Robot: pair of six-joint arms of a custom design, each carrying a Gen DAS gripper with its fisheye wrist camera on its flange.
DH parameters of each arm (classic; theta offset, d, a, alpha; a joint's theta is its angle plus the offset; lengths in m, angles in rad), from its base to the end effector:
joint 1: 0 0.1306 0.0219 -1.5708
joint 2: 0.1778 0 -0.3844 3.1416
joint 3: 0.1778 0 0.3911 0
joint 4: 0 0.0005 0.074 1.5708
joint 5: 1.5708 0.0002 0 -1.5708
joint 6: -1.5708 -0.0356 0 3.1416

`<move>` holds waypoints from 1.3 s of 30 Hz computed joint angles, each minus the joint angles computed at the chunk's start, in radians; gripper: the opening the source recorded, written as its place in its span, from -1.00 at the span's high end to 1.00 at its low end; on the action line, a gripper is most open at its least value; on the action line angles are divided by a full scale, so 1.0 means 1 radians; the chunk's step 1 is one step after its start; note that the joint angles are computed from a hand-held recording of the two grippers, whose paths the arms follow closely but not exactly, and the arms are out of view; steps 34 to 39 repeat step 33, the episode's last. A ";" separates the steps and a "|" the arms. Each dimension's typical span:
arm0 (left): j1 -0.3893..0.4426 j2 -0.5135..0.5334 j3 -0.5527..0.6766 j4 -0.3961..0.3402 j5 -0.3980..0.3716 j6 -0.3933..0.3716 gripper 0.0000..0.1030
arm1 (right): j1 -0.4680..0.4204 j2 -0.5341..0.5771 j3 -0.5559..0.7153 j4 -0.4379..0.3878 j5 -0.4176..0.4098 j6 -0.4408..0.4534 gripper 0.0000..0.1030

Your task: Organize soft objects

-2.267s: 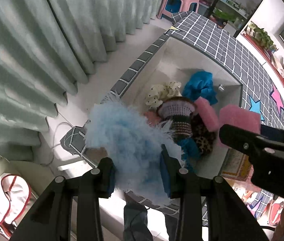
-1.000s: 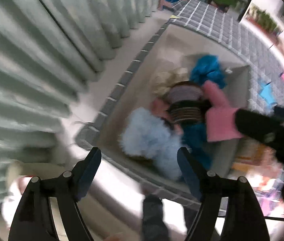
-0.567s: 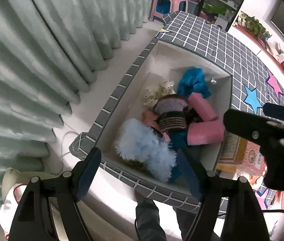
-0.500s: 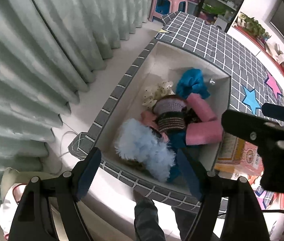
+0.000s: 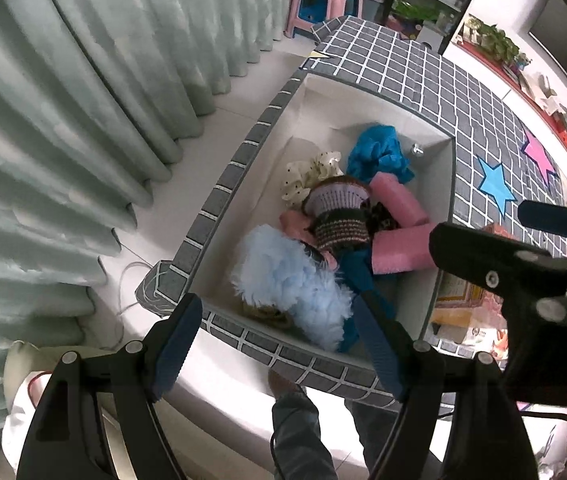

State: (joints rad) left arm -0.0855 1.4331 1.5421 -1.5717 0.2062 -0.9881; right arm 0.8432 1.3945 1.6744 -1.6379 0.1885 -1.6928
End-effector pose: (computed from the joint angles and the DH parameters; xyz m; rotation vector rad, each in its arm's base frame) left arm 0.4354 -0.0451 0.4490 1.5217 2.5248 -0.2049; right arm 0.2855 0.3098 0.5165 1.2182 2.6223 0.2132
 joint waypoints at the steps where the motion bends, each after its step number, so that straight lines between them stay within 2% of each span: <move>1: 0.001 0.003 0.002 -0.003 -0.001 -0.007 -0.57 | 0.000 0.003 0.003 0.000 0.000 -0.002 -0.98; 8: 0.014 0.015 0.012 -0.003 -0.006 -0.050 -0.57 | 0.006 0.034 0.036 -0.027 0.006 -0.006 -0.98; 27: 0.007 0.032 0.014 0.007 -0.022 -0.086 -0.57 | 0.002 0.056 0.047 -0.026 -0.001 -0.029 -0.98; 30: 0.009 0.027 0.008 0.018 0.001 -0.085 -0.57 | 0.006 0.048 0.035 -0.022 0.001 -0.049 -0.98; 33: 0.017 0.044 0.028 -0.011 0.044 -0.077 -0.57 | 0.008 0.040 0.019 -0.013 -0.002 -0.062 -0.98; 39: 0.017 0.044 0.028 -0.011 0.044 -0.077 -0.57 | 0.008 0.040 0.019 -0.013 -0.002 -0.062 -0.98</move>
